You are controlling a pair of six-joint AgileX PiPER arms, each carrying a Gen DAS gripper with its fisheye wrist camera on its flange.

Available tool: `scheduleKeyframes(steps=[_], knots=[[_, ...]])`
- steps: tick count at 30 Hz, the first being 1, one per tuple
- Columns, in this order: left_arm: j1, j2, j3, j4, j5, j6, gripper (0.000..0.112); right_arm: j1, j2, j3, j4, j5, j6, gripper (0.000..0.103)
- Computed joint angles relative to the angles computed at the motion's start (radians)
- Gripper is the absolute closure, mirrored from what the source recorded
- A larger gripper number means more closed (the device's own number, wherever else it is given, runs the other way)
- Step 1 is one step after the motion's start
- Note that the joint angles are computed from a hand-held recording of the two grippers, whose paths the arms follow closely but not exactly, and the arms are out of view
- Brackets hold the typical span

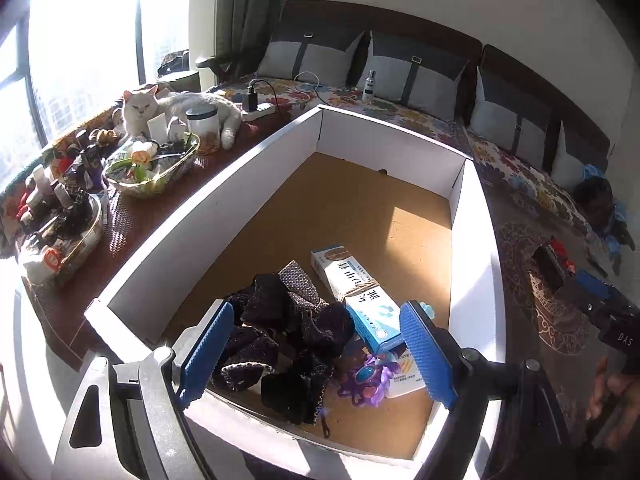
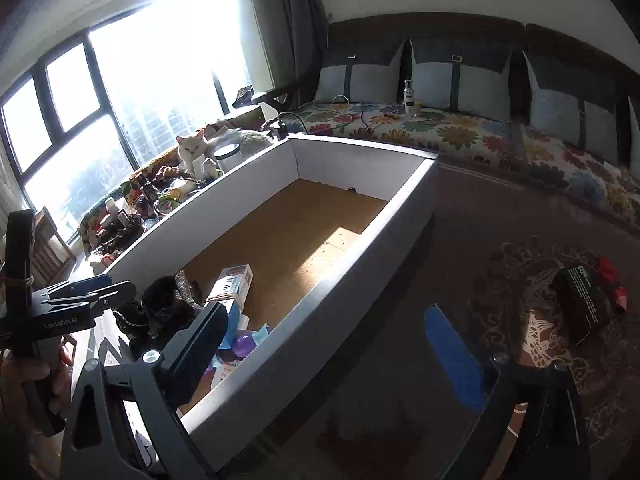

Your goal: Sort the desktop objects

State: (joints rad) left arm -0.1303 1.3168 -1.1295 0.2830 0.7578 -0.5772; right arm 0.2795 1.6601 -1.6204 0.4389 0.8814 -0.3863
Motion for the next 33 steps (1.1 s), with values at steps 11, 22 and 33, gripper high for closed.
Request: scheduleKeyframes(steps=[11,22,33], knots=[[-0.566,0.149,-0.233,0.181,0.070,-0.300,0.026,-0.689,0.034,0.254,0.023,-0.107,-0.431,0.004],[-0.728,0.744,-0.746,0.096,0.201,-0.209,0.024,-0.877,0.136,0.209,0.112,-0.110,-0.603,0.004],[-0.726,1.065,-1.158,0.087,0.417,-0.167,0.024,-0.908,0.182,0.167,0.113,-0.056,-0.539,0.004]])
